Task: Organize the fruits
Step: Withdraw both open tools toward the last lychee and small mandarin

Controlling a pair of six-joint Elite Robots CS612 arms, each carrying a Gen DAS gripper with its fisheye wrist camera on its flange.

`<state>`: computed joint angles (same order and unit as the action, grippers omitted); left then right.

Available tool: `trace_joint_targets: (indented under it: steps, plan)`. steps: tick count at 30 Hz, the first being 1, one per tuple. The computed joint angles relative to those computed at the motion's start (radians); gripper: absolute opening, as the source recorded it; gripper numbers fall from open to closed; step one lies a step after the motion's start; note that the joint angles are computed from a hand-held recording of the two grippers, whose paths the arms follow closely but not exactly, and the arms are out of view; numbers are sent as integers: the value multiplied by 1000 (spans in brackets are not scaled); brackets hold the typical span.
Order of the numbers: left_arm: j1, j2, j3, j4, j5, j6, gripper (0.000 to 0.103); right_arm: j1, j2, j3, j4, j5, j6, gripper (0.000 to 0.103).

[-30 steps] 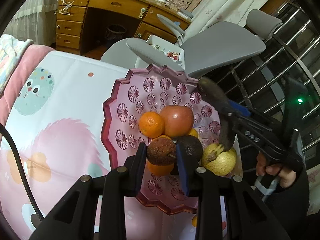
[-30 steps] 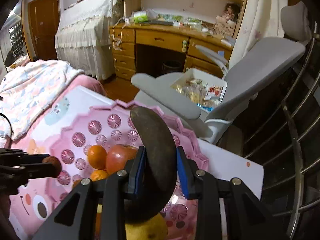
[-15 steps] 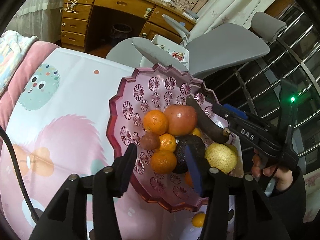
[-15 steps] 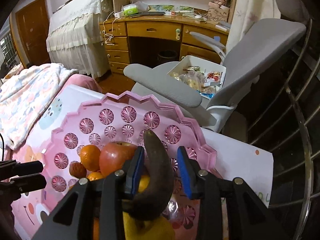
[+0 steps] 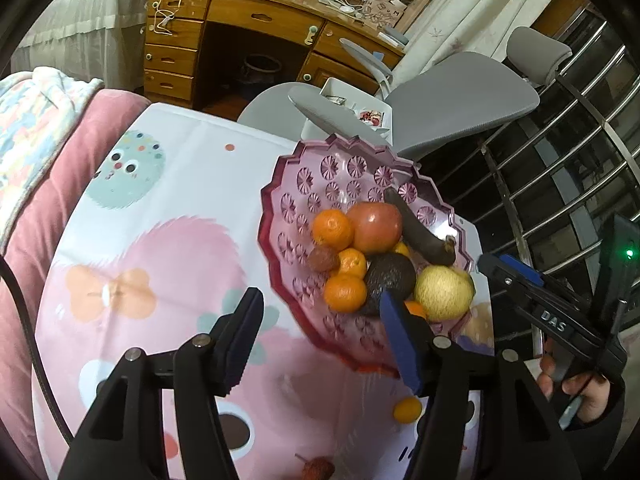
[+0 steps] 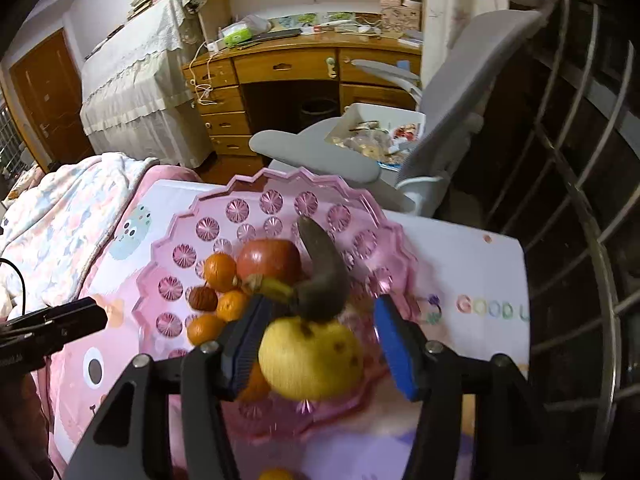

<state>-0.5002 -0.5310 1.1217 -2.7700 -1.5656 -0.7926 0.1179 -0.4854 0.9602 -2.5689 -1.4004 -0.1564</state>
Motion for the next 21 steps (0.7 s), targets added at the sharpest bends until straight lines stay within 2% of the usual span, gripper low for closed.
trace_joint_targets:
  steps: [9, 16, 21]
  plan:
    - [-23, -47, 89, 12, 7, -48, 62, -12, -78, 135, 2, 55, 60, 59]
    - [-39, -68, 144, 27, 4, -95, 63, -16, -104, 196, 51, 79, 71, 61]
    - [-51, -76, 169, 65, -10, -133, 63, -14, -106, 212, 127, 79, 52, 62]
